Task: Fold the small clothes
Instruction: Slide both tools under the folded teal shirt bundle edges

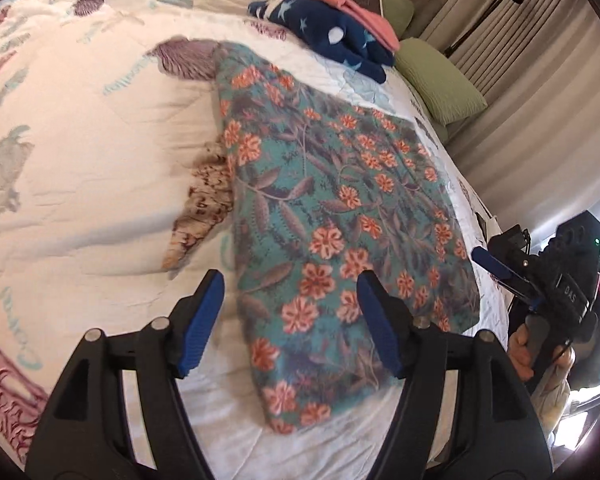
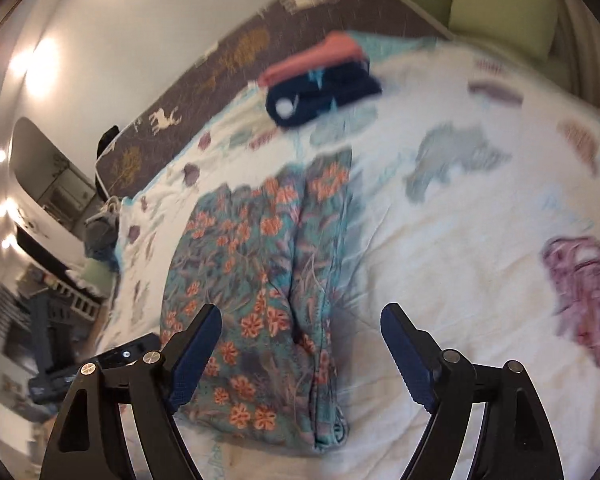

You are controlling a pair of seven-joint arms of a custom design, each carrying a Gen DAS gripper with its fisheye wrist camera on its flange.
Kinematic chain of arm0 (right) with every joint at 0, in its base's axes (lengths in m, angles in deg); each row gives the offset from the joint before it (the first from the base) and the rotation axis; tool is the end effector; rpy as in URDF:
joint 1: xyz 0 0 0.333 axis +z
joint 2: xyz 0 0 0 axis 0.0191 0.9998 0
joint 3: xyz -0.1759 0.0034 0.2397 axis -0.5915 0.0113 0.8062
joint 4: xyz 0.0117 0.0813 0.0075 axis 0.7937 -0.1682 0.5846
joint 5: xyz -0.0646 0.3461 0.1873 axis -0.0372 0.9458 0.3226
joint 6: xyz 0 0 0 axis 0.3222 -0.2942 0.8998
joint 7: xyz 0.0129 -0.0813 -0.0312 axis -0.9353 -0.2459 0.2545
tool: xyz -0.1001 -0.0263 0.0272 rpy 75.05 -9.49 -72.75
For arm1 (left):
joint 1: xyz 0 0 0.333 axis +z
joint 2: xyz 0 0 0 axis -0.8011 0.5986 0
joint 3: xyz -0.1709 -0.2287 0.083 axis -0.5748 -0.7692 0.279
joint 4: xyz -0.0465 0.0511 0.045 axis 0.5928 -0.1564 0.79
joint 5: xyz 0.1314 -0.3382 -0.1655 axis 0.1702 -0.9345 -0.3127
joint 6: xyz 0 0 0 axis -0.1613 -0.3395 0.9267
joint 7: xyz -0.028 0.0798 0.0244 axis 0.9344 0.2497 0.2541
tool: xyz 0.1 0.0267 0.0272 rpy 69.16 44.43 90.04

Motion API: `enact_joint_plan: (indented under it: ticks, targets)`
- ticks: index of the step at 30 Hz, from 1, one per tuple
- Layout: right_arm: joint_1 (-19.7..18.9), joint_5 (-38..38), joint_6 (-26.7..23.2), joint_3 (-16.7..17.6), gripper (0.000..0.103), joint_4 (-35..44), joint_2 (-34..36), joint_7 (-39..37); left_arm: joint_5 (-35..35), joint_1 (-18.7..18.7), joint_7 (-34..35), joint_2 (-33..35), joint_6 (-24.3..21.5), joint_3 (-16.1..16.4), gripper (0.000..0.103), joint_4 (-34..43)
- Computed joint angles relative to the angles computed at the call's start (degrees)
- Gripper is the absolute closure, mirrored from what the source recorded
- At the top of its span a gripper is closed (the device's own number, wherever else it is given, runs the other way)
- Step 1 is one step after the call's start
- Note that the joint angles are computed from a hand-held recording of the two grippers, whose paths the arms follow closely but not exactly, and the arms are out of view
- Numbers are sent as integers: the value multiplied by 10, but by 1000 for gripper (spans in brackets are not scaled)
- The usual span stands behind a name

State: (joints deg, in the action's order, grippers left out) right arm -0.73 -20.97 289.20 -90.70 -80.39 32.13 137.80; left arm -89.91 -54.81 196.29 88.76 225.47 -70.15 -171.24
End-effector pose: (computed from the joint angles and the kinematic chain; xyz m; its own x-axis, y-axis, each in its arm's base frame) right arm 0.4353 0.0179 0.3308 -0.2471 -0.7910 -0.5598 -0.6323 0.5693 -0.5254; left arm 0.6036 -0.1646 0.3448 -0.4888 -0.7842 0.3822 -0.8386 0.3016 -0.4536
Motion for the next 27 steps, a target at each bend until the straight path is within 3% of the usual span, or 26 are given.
enact_joint_plan:
  ticks: [2, 5, 7, 14, 27]
  targets:
    - [-6, -55, 12, -8, 19, 29, 30, 48, 22, -5, -17, 16, -5, 4, 31, 15]
    - [-33, -153, 27, 4, 19, 80, 70, 131, 21, 3, -14, 35, -24, -3, 26, 39]
    - [-48, -180, 40, 16, 19, 107, 94, 151, 19, 8, -4, 42, -34, -7, 25, 50]
    - [-63, -238, 34, 40, 19, 175, 136, 177, 31, 14, -5, 87, -57, -15, 22, 107]
    - [-64, -271, 63, 33, 19, 247, 195, 186, 63, 16, 3, 153, -72, -36, 9, 187]
